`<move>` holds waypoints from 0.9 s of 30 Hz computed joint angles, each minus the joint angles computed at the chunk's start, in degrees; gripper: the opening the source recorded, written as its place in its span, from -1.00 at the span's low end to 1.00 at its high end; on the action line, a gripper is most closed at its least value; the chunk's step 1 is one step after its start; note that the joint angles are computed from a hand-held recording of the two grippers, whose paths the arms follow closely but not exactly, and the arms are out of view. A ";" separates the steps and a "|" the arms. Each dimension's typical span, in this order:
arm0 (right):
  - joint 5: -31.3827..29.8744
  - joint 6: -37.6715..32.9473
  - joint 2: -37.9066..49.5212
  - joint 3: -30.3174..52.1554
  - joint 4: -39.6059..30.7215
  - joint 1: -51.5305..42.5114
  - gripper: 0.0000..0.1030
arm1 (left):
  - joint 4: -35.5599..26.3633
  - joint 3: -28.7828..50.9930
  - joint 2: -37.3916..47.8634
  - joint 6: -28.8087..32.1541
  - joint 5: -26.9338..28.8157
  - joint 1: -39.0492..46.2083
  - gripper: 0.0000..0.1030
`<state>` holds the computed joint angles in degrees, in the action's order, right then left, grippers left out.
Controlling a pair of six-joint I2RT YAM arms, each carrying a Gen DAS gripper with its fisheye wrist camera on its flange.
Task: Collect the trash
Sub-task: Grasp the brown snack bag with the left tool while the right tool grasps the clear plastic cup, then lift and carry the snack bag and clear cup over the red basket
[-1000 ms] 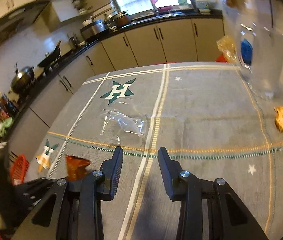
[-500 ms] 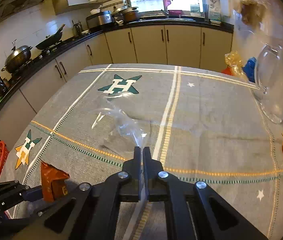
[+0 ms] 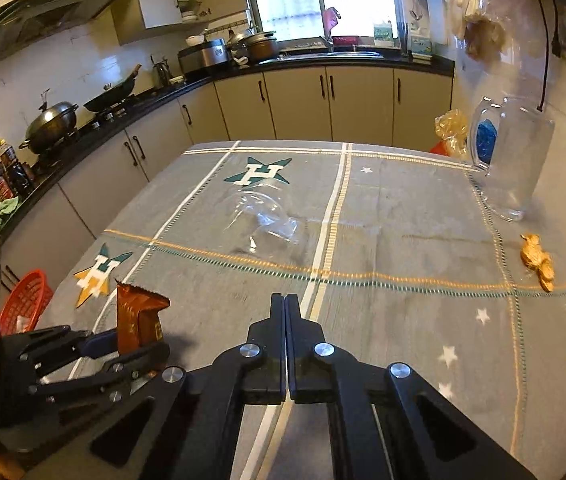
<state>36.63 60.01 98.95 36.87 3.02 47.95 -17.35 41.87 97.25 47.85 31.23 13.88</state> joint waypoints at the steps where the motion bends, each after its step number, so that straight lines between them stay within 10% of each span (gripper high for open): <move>1: 0.68 0.27 -0.32 0.36 -1.21 0.68 -0.96 | -0.47 -0.02 -0.33 0.61 0.24 0.66 -0.42; 4: 1.41 -1.22 -1.51 -0.14 -0.86 0.97 -0.87 | -2.11 0.79 -0.41 2.44 1.12 3.01 -0.42; 9: 2.97 -7.66 1.29 1.46 2.33 -1.78 -0.14 | -3.89 2.99 1.40 3.98 2.13 5.07 -0.42; 17: -5.41 -19.24 12.73 9.05 8.41 -12.73 -0.17 | -4.79 6.46 5.66 3.18 1.74 4.30 -0.42; 22: -8.85 -21.24 19.10 14.87 7.36 -16.69 -0.79 | -5.30 8.61 7.85 2.37 1.67 4.13 -0.42; 27: -7.66 -17.99 17.07 12.17 7.58 -15.82 -0.83 | -5.04 8.86 8.05 2.48 1.99 4.43 -0.42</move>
<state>28.97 42.01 116.02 49.05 10.60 32.13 -22.39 50.73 105.30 50.33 33.22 18.32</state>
